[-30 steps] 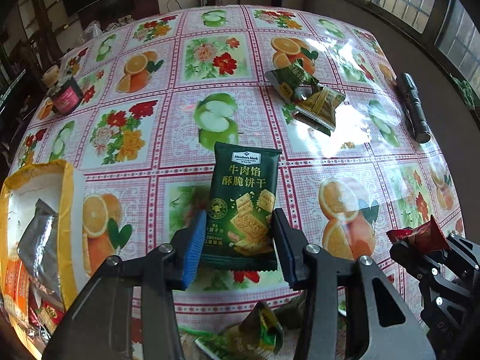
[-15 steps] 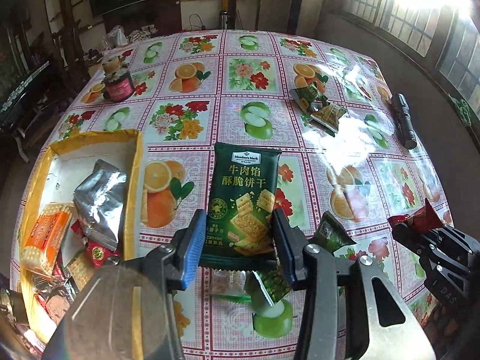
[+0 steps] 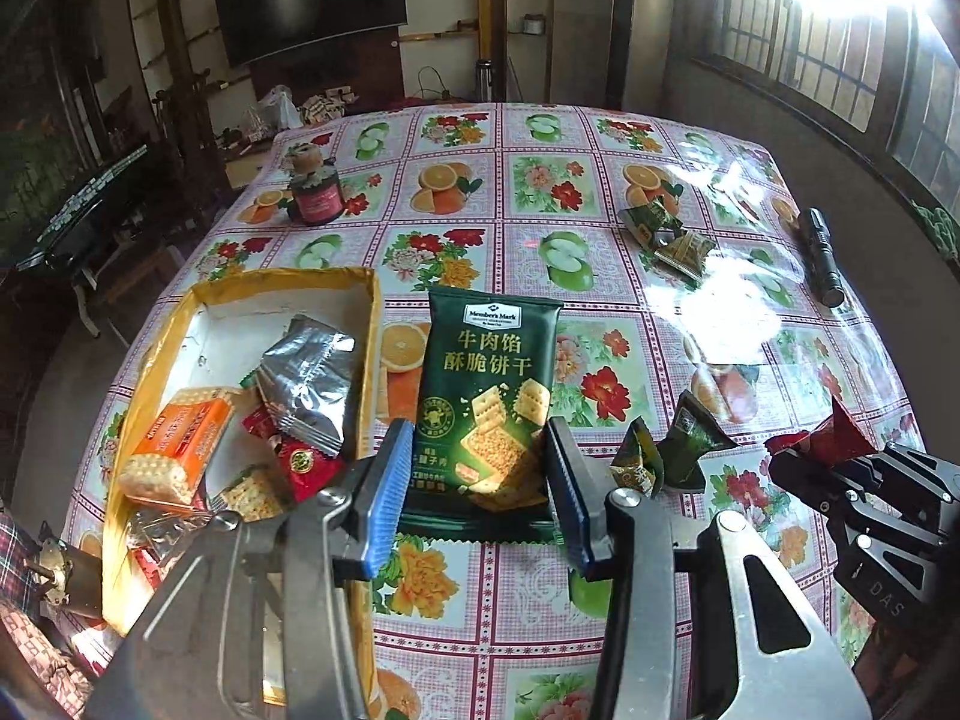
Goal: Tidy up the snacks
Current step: 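Lift both packets and carry them toward the white tray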
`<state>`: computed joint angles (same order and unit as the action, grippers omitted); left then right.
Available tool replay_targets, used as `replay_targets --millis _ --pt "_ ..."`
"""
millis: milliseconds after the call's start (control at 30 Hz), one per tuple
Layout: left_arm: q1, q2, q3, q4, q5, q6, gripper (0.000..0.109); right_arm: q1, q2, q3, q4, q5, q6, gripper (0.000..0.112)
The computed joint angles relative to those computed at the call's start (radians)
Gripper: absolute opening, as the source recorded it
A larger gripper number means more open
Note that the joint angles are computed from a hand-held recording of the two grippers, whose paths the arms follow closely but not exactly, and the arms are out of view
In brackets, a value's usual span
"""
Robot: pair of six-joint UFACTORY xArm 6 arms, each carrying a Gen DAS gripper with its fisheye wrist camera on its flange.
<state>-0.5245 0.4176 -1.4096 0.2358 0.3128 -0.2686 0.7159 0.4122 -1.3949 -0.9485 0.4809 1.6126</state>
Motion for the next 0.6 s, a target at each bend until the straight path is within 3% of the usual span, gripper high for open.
replay_targets --millis 200,600 --pt "0.028 -0.047 0.066 0.110 -0.039 -0.096 0.046 0.034 0.036 -0.074 0.016 0.056 -0.044 0.017" --pt "0.087 -0.123 0.164 0.140 -0.079 -0.128 0.046 0.083 0.141 -0.246 0.068 0.123 -0.150 0.017"
